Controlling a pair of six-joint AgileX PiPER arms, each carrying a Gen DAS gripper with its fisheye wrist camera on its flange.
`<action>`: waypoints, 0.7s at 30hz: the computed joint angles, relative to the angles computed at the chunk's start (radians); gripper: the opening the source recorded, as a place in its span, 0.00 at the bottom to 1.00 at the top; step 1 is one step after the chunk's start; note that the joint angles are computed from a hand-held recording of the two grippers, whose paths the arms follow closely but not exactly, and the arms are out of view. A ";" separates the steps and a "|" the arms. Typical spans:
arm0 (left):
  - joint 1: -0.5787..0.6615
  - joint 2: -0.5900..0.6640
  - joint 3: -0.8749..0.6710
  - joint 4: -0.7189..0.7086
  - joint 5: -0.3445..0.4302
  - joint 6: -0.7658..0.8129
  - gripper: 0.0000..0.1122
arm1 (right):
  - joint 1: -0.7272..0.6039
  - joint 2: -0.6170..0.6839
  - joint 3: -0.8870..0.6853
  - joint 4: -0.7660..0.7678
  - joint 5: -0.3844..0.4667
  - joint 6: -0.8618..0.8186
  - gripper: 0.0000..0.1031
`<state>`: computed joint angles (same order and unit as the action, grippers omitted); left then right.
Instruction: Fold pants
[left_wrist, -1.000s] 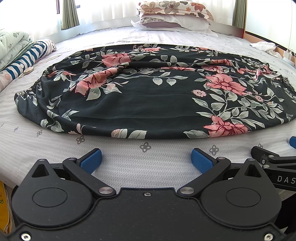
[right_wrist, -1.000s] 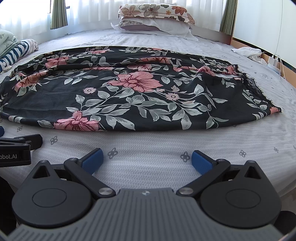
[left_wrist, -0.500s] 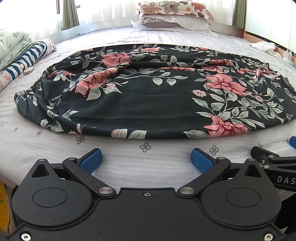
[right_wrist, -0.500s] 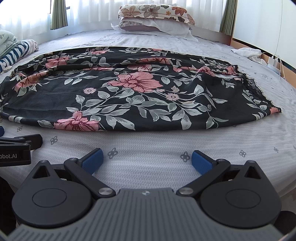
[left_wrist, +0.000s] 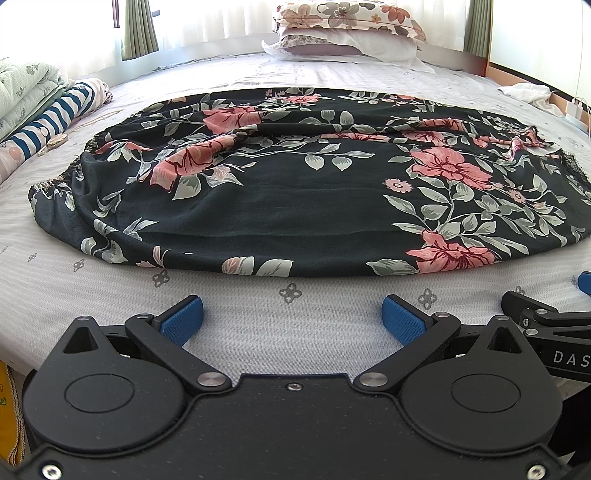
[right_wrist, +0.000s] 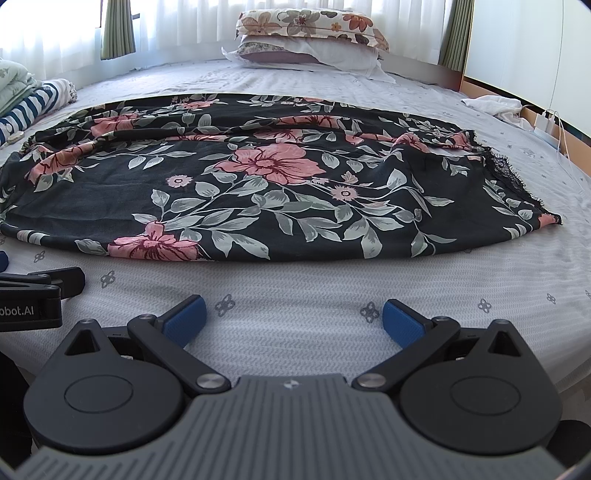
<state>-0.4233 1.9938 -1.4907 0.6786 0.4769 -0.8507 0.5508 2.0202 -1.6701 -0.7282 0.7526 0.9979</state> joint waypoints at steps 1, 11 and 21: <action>0.000 0.001 -0.001 0.000 0.000 0.000 0.92 | 0.000 0.000 0.000 0.000 0.000 0.001 1.00; 0.011 -0.016 0.032 0.025 -0.047 -0.025 0.92 | 0.006 -0.033 0.099 -0.142 -0.081 0.154 1.00; 0.097 -0.076 0.053 -0.126 -0.099 0.047 0.92 | -0.071 -0.129 0.199 -0.128 -0.210 0.165 1.00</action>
<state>-0.3259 1.9183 -1.4378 0.5524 0.3775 -0.8034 0.4796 1.8913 -1.4715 -0.8566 0.5426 1.1630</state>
